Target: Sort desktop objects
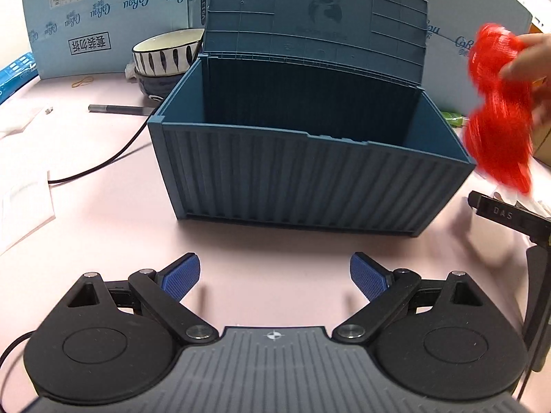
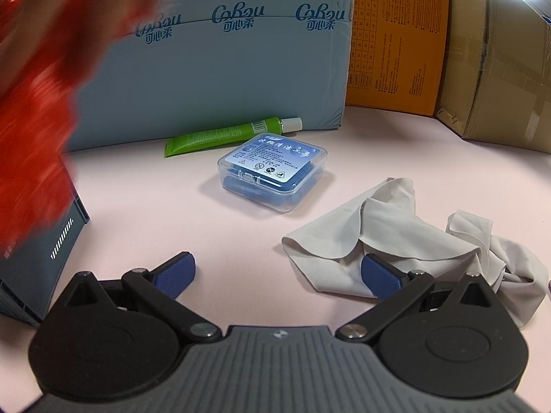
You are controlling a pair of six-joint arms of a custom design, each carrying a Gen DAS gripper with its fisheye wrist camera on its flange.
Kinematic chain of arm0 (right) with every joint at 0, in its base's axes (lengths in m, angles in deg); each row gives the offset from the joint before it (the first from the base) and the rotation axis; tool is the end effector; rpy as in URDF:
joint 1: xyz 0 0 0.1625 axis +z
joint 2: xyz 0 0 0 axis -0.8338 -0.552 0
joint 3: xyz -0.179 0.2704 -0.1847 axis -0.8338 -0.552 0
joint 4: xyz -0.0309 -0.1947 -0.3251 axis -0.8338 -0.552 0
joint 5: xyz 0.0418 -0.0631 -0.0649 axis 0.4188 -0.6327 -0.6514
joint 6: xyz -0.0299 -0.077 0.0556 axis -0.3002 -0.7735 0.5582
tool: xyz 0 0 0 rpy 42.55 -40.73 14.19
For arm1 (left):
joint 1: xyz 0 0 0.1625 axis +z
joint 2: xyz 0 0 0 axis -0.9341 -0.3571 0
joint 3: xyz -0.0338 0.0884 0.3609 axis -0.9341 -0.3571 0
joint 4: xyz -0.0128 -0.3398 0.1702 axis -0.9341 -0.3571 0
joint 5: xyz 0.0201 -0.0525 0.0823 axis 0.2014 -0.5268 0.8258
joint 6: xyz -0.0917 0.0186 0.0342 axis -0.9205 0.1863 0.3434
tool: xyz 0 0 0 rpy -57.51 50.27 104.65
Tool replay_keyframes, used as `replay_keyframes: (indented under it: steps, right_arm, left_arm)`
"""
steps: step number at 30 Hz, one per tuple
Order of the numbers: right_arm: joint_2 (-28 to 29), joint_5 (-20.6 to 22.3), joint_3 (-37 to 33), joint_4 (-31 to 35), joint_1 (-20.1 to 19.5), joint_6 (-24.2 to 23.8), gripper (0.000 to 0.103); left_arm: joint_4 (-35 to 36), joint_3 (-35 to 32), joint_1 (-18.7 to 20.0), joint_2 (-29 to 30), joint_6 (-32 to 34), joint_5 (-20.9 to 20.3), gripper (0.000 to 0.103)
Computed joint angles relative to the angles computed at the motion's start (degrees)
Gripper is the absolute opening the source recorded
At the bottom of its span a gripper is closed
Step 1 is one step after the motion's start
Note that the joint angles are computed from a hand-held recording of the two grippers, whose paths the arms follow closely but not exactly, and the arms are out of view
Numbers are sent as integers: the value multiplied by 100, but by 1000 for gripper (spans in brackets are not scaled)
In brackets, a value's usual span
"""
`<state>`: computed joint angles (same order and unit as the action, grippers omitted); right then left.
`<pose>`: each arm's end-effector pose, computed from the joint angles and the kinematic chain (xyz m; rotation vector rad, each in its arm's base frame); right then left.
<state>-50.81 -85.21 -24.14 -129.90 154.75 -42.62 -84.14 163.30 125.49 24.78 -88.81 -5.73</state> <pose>0.1703 -0.7154 0.1327 0.1637 -2.0455 1.1194 -0.1827 -0.6472 0.2088 0.4005 2.3549 -0.7473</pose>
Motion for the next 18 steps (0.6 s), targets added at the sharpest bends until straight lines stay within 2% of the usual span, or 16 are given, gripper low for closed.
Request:
replay_keyframes:
  steps: [7, 15, 18]
  right_arm:
    - [-2, 6, -6, 7, -1, -2, 103]
    - [-13, 1, 4, 13, 5, 4, 103]
    - [-13, 2, 0, 17, 6, 4, 103]
  left_arm:
    - [30, 76, -56, -37, -149, 0, 93]
    - [-321, -227, -31, 339, 322, 45, 93]
    - [-335, -282, -42, 412, 279, 85, 93]
